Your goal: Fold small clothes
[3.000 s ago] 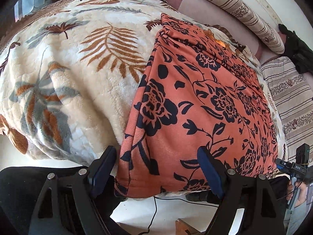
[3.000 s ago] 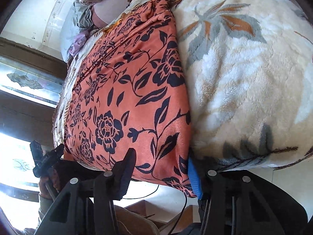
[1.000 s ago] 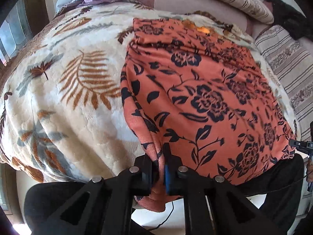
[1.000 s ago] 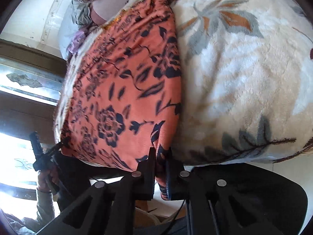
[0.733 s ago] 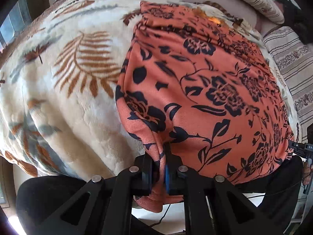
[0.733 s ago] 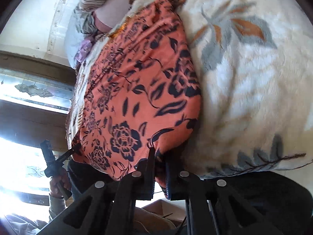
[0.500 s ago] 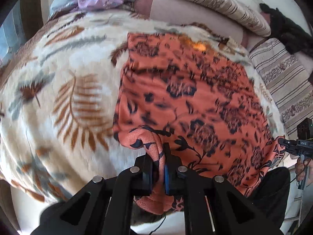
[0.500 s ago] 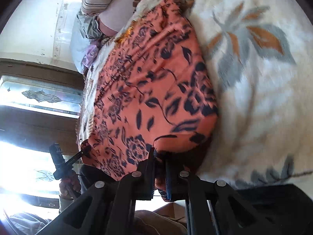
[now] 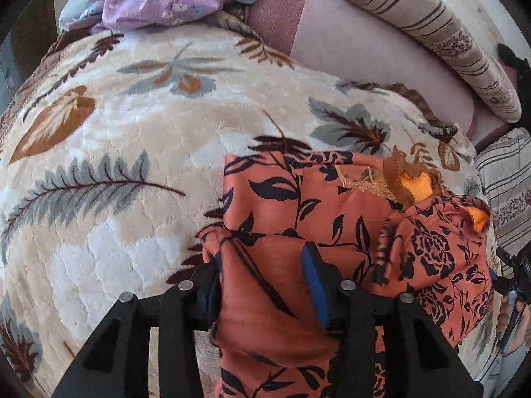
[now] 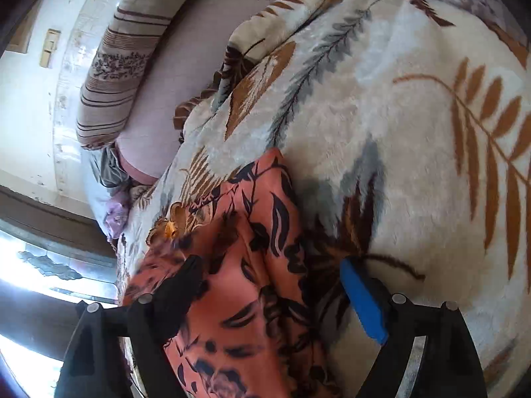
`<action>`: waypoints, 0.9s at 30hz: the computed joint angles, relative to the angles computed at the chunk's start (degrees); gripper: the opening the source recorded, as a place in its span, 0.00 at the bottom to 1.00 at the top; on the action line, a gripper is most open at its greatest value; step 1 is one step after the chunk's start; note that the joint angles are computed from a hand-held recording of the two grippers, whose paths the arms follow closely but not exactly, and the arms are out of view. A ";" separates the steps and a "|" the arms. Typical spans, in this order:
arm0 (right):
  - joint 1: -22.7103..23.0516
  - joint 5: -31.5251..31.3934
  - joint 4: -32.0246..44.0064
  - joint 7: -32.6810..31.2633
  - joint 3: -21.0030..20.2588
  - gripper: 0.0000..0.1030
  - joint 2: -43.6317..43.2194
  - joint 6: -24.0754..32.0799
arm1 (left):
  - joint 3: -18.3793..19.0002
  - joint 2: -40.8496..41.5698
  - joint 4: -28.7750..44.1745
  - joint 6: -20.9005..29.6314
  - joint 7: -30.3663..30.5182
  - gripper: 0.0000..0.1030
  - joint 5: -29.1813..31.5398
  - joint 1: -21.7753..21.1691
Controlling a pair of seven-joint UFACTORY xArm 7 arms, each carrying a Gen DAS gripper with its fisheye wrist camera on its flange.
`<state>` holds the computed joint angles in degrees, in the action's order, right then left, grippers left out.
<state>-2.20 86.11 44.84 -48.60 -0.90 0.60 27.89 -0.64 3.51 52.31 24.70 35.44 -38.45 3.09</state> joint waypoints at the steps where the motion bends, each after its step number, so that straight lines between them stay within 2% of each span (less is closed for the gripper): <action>1: 0.57 -0.12 -2.37 -2.40 0.56 0.84 -2.52 -1.57 | -0.11 -2.21 -1.49 -0.97 3.66 0.48 -4.22 0.53; 2: 1.15 -0.98 -4.44 -4.11 0.84 0.84 -4.83 -2.50 | 0.21 -4.93 -3.49 -2.62 6.05 0.61 -7.33 0.45; 3: 1.95 -2.06 -6.24 -4.62 1.19 0.84 -6.93 -3.75 | 0.88 -7.68 -5.67 -5.10 9.70 0.68 -11.96 -0.18; 4: 2.27 -3.61 -7.82 -5.02 0.78 0.84 -8.79 -3.77 | 2.13 -10.04 -7.39 -7.02 14.46 0.82 -17.43 -1.31; 5: 2.81 -5.23 -8.71 -4.93 0.57 0.84 -9.97 -3.75 | 3.59 -12.03 -8.89 -7.41 18.38 0.87 -21.10 -2.36; 6: 3.48 -6.74 -9.14 -4.52 0.53 0.84 -10.57 -4.14 | 4.90 -13.31 -10.18 -6.75 20.66 0.87 -22.54 -3.08; 8: 4.35 -11.80 -7.77 -1.55 0.07 0.84 -8.36 -2.85 | 5.86 -12.97 -11.63 -3.47 19.67 0.87 -19.29 -3.47; 9: 4.48 -14.93 -6.15 0.99 -0.12 0.83 -6.25 -1.35 | 4.95 -10.80 -11.35 -2.40 16.40 0.87 -15.14 -3.62; 10: 4.97 -17.13 -4.22 2.92 0.40 0.83 -3.55 -1.66 | 3.34 -8.98 -11.31 -1.12 13.43 0.87 -10.93 -3.00; 11: 6.97 -19.04 -3.74 3.99 0.42 0.80 -2.66 -4.11 | 3.87 -7.40 -11.55 -0.67 11.44 0.87 -7.66 -4.78; 12: 6.56 -23.34 -3.23 7.11 2.58 0.64 -1.95 -6.04 | 2.00 -5.37 -11.69 -2.62 8.11 0.87 -3.67 -4.67; 13: 6.88 -28.38 -2.22 12.17 2.99 0.50 -1.06 -5.58 | 0.67 -5.56 -13.08 -6.96 6.48 0.85 -2.09 -5.21; 14: 7.01 -31.27 -1.51 15.45 3.13 0.26 -0.77 -4.47 | 0.14 -5.71 -13.32 -9.16 6.40 0.63 -1.56 -6.19; 15: 7.42 -36.56 -1.89 20.06 3.62 0.25 -1.36 -5.68 | -0.27 -5.06 -12.50 -8.95 3.92 0.51 1.31 -6.14; 16: 6.65 -40.86 -2.34 23.44 4.96 0.23 -2.46 -6.18 | -0.05 -5.04 -10.90 -6.35 0.39 0.27 3.08 -5.92; 17: 7.97 -42.77 -3.05 25.64 3.91 0.22 -4.20 -6.42 | -0.86 -5.88 -10.06 -4.44 -2.87 0.24 4.95 -4.57; 18: 8.98 -42.28 -4.19 25.98 2.92 0.21 -7.07 -6.36 | 0.35 -7.59 -10.22 -4.00 -3.72 0.23 5.18 -5.61; 19: 9.10 -40.71 -5.51 25.20 2.77 0.21 -9.98 -6.27 | 0.75 -9.92 -11.06 -4.00 -2.18 0.22 3.41 -6.14; 21: 9.95 -42.84 -8.92 27.02 2.12 0.21 -16.81 -5.68 | 2.62 -17.17 -14.06 -2.18 1.82 0.21 0.20 -7.65; 24: 9.94 -47.51 -17.18 31.00 1.25 0.21 -30.18 -2.44 | 6.12 -31.51 -22.18 2.25 3.84 0.22 1.48 -8.87; 25: 10.15 -47.81 -20.68 31.88 -0.12 0.21 -35.16 -0.13 | 7.18 -35.74 -24.88 5.03 3.35 0.24 3.18 -8.43; 26: 9.86 -48.62 -24.58 33.08 -1.29 0.23 -39.87 2.05 | 8.03 -39.06 -27.56 7.53 2.49 0.32 5.11 -7.71; 27: 9.27 -50.06 -27.72 34.79 -1.44 0.30 -42.88 3.36 | 9.17 -41.14 -30.40 9.60 2.26 0.38 6.79 -7.17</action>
